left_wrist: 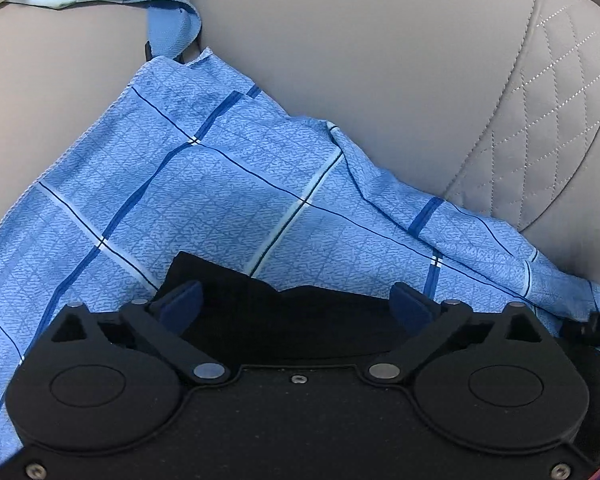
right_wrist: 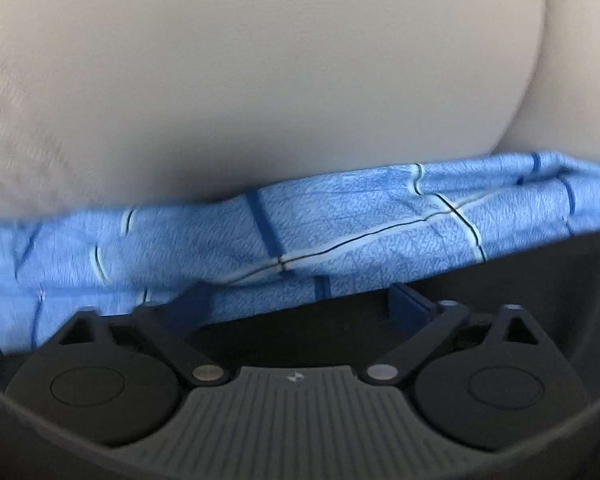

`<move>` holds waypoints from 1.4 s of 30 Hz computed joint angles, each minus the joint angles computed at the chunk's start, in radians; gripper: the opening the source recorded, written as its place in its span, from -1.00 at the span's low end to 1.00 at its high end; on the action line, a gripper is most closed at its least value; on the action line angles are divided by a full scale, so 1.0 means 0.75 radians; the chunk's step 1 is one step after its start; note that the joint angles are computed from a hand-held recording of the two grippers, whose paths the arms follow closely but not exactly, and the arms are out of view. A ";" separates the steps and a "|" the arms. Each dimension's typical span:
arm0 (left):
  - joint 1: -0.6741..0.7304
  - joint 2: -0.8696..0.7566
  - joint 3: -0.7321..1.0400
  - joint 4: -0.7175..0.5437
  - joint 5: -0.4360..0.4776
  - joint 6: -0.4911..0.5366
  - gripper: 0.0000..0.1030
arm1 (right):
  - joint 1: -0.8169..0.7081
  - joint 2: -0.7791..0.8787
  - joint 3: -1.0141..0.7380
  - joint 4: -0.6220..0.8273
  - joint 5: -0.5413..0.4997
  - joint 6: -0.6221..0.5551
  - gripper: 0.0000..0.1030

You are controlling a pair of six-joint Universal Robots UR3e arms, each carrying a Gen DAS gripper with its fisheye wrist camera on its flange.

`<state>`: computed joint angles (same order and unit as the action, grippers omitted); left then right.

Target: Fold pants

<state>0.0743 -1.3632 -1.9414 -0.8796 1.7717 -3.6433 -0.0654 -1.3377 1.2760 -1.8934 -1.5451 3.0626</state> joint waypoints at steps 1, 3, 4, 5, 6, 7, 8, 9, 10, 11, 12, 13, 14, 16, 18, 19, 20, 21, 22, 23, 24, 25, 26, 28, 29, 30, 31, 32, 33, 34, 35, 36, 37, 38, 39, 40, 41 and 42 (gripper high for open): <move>0.001 -0.003 -0.005 0.011 -0.001 0.002 0.98 | -0.012 -0.049 0.054 -0.034 0.020 -0.048 0.23; -0.004 -0.012 -0.002 0.016 0.011 -0.007 0.99 | -0.045 -0.100 0.073 -0.016 0.024 -0.027 -0.83; -0.010 -0.019 0.003 0.016 0.019 -0.017 0.99 | -0.097 -0.131 0.072 0.041 0.077 -0.039 -0.88; -0.018 -0.030 0.013 0.013 0.031 -0.032 0.99 | -0.145 -0.161 0.084 0.079 0.136 -0.066 -0.89; -0.027 -0.045 0.028 0.007 0.045 -0.051 0.99 | -0.183 -0.188 0.095 0.111 0.173 -0.087 -0.92; -0.042 -0.066 0.046 -0.002 0.068 -0.078 0.99 | -0.211 -0.210 0.101 0.140 0.194 -0.102 -0.97; -0.058 -0.090 0.068 -0.014 0.092 -0.102 0.99 | -0.242 -0.244 0.120 0.168 0.215 -0.114 -0.97; -0.081 -0.122 0.100 -0.036 0.124 -0.129 0.99 | -0.260 -0.278 0.141 0.185 0.217 -0.124 -0.97; -0.103 -0.155 0.132 -0.059 0.156 -0.145 0.99 | -0.284 -0.313 0.166 0.192 0.234 -0.146 -0.97; -0.131 -0.194 0.170 -0.089 0.194 -0.159 0.99 | -0.315 -0.358 0.195 0.212 0.263 -0.185 -0.97; -0.162 -0.238 0.212 -0.122 0.238 -0.169 1.00 | -0.350 -0.405 0.225 0.233 0.293 -0.226 -0.97; -0.187 -0.272 0.240 -0.143 0.275 -0.177 1.00 | -0.360 -0.425 0.240 0.243 0.305 -0.247 -0.97; -0.202 -0.289 0.251 -0.144 0.299 -0.202 1.00 | -0.379 -0.433 0.243 0.277 0.323 -0.284 -0.97; -0.215 -0.307 0.264 -0.152 0.321 -0.245 0.97 | -0.426 -0.448 0.244 0.340 0.366 -0.339 -0.95; -0.273 -0.313 0.256 -0.137 0.419 -0.295 0.03 | -0.452 -0.477 0.284 0.308 0.399 -0.375 -0.83; -0.325 -0.330 0.282 -0.184 0.517 -0.331 -0.40 | -0.475 -0.491 0.286 0.317 0.432 -0.420 -0.61; -0.354 -0.329 0.287 -0.220 0.578 -0.326 -0.67 | -0.502 -0.517 0.298 0.309 0.479 -0.487 -0.11; -0.341 -0.276 0.236 -0.172 0.543 -0.272 -0.72 | -0.518 -0.529 0.301 0.305 0.533 -0.551 0.07; -0.324 -0.211 0.161 -0.092 0.512 -0.217 -0.76 | -0.514 -0.527 0.316 0.276 0.569 -0.600 0.35; -0.308 -0.148 0.089 -0.019 0.485 -0.159 -0.82 | -0.523 -0.548 0.331 0.257 0.621 -0.698 0.42; -0.290 -0.078 0.016 0.054 0.457 -0.102 -0.87 | -0.522 -0.576 0.367 0.208 0.661 -0.782 0.42; -0.268 -0.009 -0.047 0.108 0.421 -0.057 -0.97 | -0.509 -0.594 0.399 0.161 0.680 -0.845 0.46; -0.229 0.082 -0.115 0.154 0.357 -0.007 -0.97 | -0.492 -0.613 0.429 0.123 0.701 -0.925 0.54; -0.174 0.237 -0.203 0.185 0.264 0.055 -0.97 | -0.470 -0.616 0.447 0.104 0.742 -0.994 0.59; -0.145 0.310 -0.246 0.204 0.221 0.096 -0.97 | -0.463 -0.614 0.455 0.111 0.777 -1.021 0.62; -0.123 0.376 -0.281 0.215 0.186 0.129 -0.97 | -0.458 -0.611 0.463 0.117 0.813 -1.044 0.66; -0.094 0.454 -0.321 0.225 0.144 0.169 -0.98 | -0.450 -0.609 0.467 0.117 0.835 -1.061 0.75; -0.068 0.507 -0.342 0.219 0.107 0.208 -0.98 | -0.435 -0.605 0.481 0.102 0.859 -1.092 0.83; -0.044 0.554 -0.357 0.202 0.076 0.237 -0.98 | -0.403 -0.589 0.488 0.080 0.866 -1.135 0.88; -0.025 0.588 -0.366 0.183 0.052 0.257 -0.98 | -0.368 -0.581 0.486 0.058 0.849 -1.159 0.96; 0.003 0.625 -0.385 0.172 0.019 0.282 -0.98 | -0.312 -0.562 0.495 -0.004 0.812 -1.172 0.96; 0.042 0.671 -0.409 0.163 -0.023 0.303 -0.98 | -0.254 -0.533 0.497 -0.058 0.779 -1.195 0.96; 0.078 0.720 -0.436 0.153 -0.062 0.325 -0.98 | -0.197 -0.501 0.513 -0.137 0.752 -1.204 0.96; 0.124 0.779 -0.465 0.141 -0.111 0.358 -0.99 | -0.160 -0.491 0.527 -0.186 0.739 -1.218 0.96; 0.174 0.840 -0.489 0.117 -0.163 0.399 -1.00 | -0.128 -0.480 0.538 -0.220 0.734 -1.233 0.97; 0.217 0.887 -0.506 0.092 -0.203 0.433 -1.00 | -0.094 -0.456 0.533 -0.244 0.730 -1.251 0.98; 0.271 0.941 -0.518 0.047 -0.251 0.471 -1.00 | -0.056 -0.428 0.530 -0.271 0.729 -1.273 1.00; 0.312 0.974 -0.520 0.003 -0.278 0.497 -1.00 | -0.028 -0.410 0.529 -0.284 0.726 -1.295 1.00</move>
